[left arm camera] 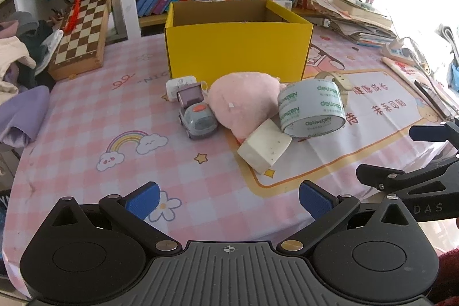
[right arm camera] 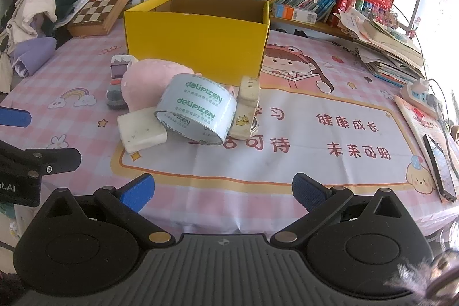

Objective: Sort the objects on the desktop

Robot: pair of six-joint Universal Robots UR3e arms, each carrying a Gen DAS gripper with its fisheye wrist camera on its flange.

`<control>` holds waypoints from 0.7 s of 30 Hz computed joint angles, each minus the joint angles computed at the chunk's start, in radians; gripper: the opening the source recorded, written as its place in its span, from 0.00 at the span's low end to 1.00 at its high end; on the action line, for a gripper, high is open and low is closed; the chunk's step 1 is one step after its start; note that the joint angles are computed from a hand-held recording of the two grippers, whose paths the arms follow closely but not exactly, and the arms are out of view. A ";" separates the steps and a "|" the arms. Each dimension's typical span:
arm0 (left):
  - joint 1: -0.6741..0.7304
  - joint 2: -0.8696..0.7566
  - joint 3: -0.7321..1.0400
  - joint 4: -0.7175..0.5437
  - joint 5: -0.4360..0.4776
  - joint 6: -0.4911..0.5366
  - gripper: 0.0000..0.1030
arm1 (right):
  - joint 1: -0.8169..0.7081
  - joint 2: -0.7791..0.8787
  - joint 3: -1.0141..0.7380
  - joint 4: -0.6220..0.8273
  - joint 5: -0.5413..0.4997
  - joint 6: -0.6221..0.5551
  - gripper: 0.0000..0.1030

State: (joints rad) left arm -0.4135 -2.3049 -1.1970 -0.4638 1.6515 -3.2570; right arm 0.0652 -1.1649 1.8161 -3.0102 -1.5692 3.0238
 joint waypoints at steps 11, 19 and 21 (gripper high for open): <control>0.006 -0.001 0.004 -0.005 -0.001 -0.008 1.00 | 0.003 0.004 -0.017 0.017 -0.003 -0.005 1.00; 0.008 -0.013 0.027 -0.014 -0.005 0.002 1.00 | 0.003 0.011 -0.031 0.024 -0.009 -0.003 1.00; 0.010 -0.015 0.030 -0.015 -0.006 0.003 1.00 | 0.003 0.013 -0.035 0.025 -0.009 -0.002 1.00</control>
State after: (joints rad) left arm -0.4036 -2.3198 -1.1666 -0.4786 1.6451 -3.2542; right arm 0.0682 -1.1518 1.7812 -2.9849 -1.5783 3.0217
